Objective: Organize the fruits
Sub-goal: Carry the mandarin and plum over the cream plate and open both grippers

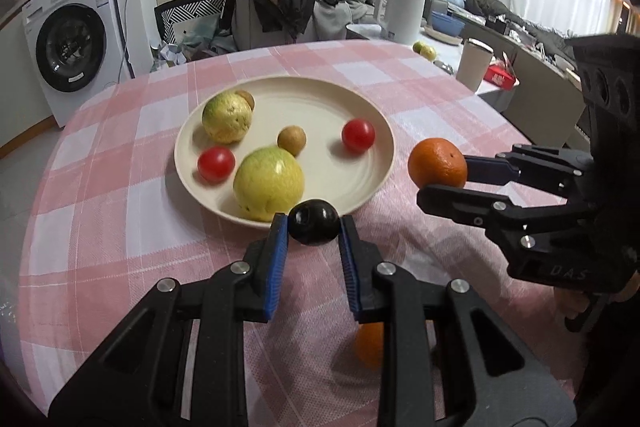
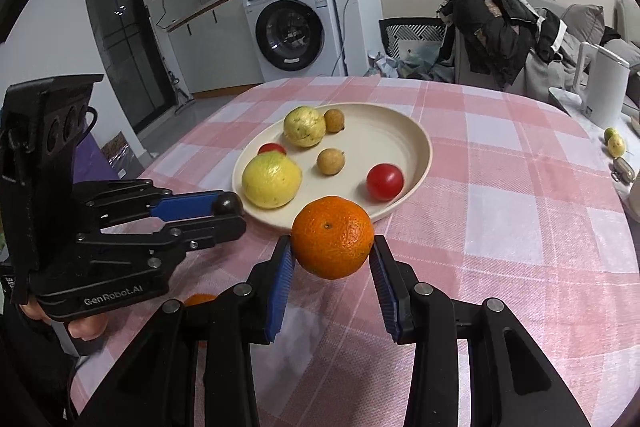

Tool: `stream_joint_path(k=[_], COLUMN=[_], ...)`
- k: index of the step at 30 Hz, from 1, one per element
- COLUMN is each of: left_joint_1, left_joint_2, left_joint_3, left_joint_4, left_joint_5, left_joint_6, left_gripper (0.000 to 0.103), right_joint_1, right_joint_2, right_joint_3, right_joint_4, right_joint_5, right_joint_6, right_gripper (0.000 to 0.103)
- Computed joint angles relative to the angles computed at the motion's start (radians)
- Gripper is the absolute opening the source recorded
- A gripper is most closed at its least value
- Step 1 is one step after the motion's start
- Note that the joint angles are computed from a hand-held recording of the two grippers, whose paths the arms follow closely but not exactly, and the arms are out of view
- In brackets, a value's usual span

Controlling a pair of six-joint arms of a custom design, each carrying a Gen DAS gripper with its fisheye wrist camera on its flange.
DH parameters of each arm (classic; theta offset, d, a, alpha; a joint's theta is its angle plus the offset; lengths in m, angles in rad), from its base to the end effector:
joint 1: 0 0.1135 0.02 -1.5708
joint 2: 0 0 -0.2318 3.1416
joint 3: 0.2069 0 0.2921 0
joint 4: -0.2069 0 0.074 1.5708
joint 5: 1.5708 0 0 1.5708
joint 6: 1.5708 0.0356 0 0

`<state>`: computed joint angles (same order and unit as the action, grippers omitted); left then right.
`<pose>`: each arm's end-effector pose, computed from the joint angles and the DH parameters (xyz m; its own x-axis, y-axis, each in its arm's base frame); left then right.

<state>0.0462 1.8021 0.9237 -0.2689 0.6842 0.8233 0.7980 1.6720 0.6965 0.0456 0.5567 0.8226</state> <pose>0.3442 -0.0066 0.0648 -0.4550 0.5479 -0.7020 0.8200 0.5653 -0.0903 0.2339 0.2129 0.0575 -0.6646 0.2098 -0.7172 0.1467 0.9777 0.1501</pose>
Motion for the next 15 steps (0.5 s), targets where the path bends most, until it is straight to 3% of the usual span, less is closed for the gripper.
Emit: stream_joint_path(k=[15], left_joint_1=[-0.06], left_joint_2=[0.048], left_joint_3=[0.064], left_joint_4=[0.024], left_joint_5=[-0.024], left_joint_6=[-0.077], left_gripper=[0.023], right_joint_1=[-0.1], right_joint_2=[-0.001], right_joint_3=[0.013], right_joint_4=[0.009], right_joint_5=[-0.051], right_joint_6=[-0.015], right_gripper=[0.04])
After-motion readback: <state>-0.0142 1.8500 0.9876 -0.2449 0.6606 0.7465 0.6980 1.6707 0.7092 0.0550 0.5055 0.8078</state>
